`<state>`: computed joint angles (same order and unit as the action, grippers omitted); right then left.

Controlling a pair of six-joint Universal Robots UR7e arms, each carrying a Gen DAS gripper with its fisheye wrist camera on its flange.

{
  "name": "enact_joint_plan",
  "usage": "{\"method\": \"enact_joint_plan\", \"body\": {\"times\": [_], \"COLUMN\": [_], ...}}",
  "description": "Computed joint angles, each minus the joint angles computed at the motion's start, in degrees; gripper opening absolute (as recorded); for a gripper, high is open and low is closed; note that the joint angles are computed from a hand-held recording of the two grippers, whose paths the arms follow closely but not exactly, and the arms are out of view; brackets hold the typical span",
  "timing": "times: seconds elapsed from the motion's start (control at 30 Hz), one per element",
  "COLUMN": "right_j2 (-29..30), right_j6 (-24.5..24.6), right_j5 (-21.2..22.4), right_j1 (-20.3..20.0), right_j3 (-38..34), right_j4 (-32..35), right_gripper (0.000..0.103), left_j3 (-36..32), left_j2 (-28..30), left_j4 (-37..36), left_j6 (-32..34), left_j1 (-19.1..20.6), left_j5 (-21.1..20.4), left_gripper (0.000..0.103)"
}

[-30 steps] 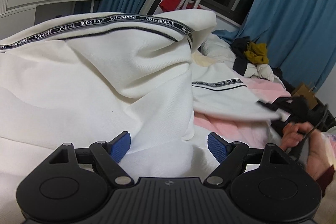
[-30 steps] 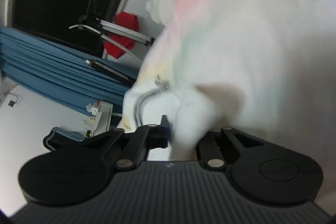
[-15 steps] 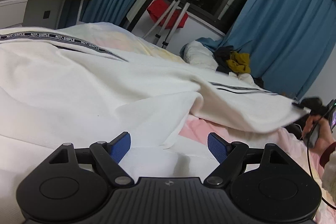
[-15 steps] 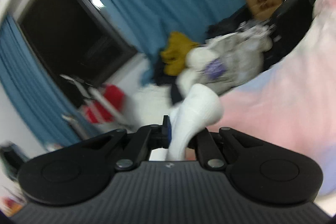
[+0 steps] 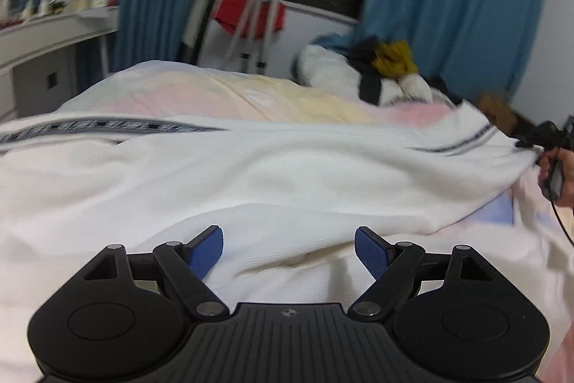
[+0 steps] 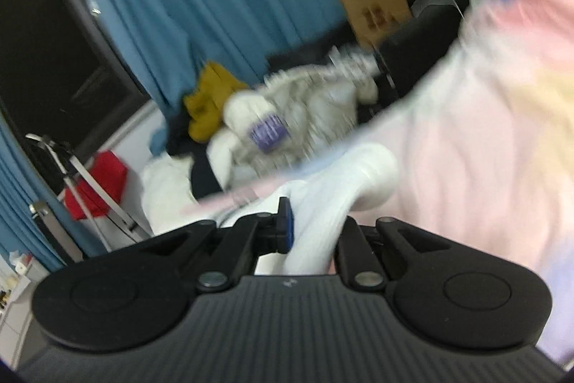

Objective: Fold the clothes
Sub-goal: 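Smooth the folded sweatpants with the left gripper while the right gripper pinches the hem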

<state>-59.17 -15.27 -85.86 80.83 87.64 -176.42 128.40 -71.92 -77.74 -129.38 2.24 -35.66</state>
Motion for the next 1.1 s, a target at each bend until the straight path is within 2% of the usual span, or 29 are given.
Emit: {"method": "enact_joint_plan", "body": {"times": [0.1, 0.13, 0.2, 0.23, 0.27, 0.33, 0.47, 0.63, 0.7, 0.8, 0.87, 0.93, 1.0, 1.03, 1.07, 1.1], "right_j2": [-1.0, -1.6, -2.9, -3.6, -4.3, -6.1, -11.6, -20.7, -23.8, -27.2, -28.2, -28.2, -27.3, -26.3, -25.4, -24.5], "right_j6": [1.4, 1.5, 1.1, 0.7, 0.3, 0.3, 2.7, 6.0, 6.3, 6.8, 5.8, 6.1, 8.3, 8.6, 7.7, 5.2], "right_j5": [-0.7, -0.2, 0.9, 0.6, 0.5, 0.8, 2.8, 4.1, 1.1, -5.7, -7.3, -5.1, 1.3, 2.9, 3.5, 2.1], "right_j1": [-1.9, -2.4, -3.2, -3.3, -3.4, -4.0, -6.5, -10.9, -12.2, -13.4, -14.6, -16.6, -19.4, -19.9, -20.1, -19.4], "right_j3": [1.8, 2.4, 4.0, 4.9, 5.8, 7.9, 13.8, 23.5, 26.3, 27.9, 28.0, 27.1, 25.6, 24.6, 23.6, 23.2], "right_j4": [2.4, 2.9, 3.6, 3.2, 2.7, 1.9, 0.7, -3.1, -4.7, -4.6, -4.4, -2.6, 1.1, 3.1, 4.4, 3.8], "right_gripper": [0.014, 0.019, 0.040, 0.057, 0.068, 0.074, 0.074, 0.074, 0.074, 0.074, 0.074, 0.074, 0.073, 0.071, 0.058, 0.048], "left_j3": [-0.9, -0.7, 0.1, 0.4, 0.7, 0.9, 2.1, 2.6, 2.3, 2.2, 2.1, 2.0, 2.4, 2.6, 2.8, 3.1], "left_j2": [2.2, 2.5, 2.8, 3.0, 3.1, 3.4, 2.2, 0.3, -0.1, -0.5, -0.5, -0.4, -0.4, -0.5, -0.6, -0.8], "left_j4": [-1.5, -2.6, -5.4, -6.6, -7.6, -8.1, -9.6, -7.3, -5.5, -4.5, -4.7, -4.9, -5.6, -5.7, -5.9, -6.1], "left_j6": [6.2, 7.5, 9.9, 10.5, 11.0, 10.5, 7.3, -2.4, -5.8, -9.1, -10.0, -9.9, -9.9, -10.1, -10.3, -10.5], "left_j1": [2.1, 2.7, 3.5, 3.8, 4.0, 3.9, 1.7, -2.8, -4.8, -6.8, -7.2, -6.9, -6.7, -6.6, -6.5, -6.5], "left_j5": [1.7, 1.9, 1.7, 1.4, 1.2, 1.0, -0.1, -5.1, -6.7, -8.3, -8.4, -8.0, -7.7, -7.7, -7.8, -7.8], "left_gripper": [0.082, 0.082, 0.082, 0.082, 0.081, 0.081, 0.082, 0.082, 0.082, 0.082, 0.082, 0.082, 0.082, 0.082, 0.082, 0.082]}}
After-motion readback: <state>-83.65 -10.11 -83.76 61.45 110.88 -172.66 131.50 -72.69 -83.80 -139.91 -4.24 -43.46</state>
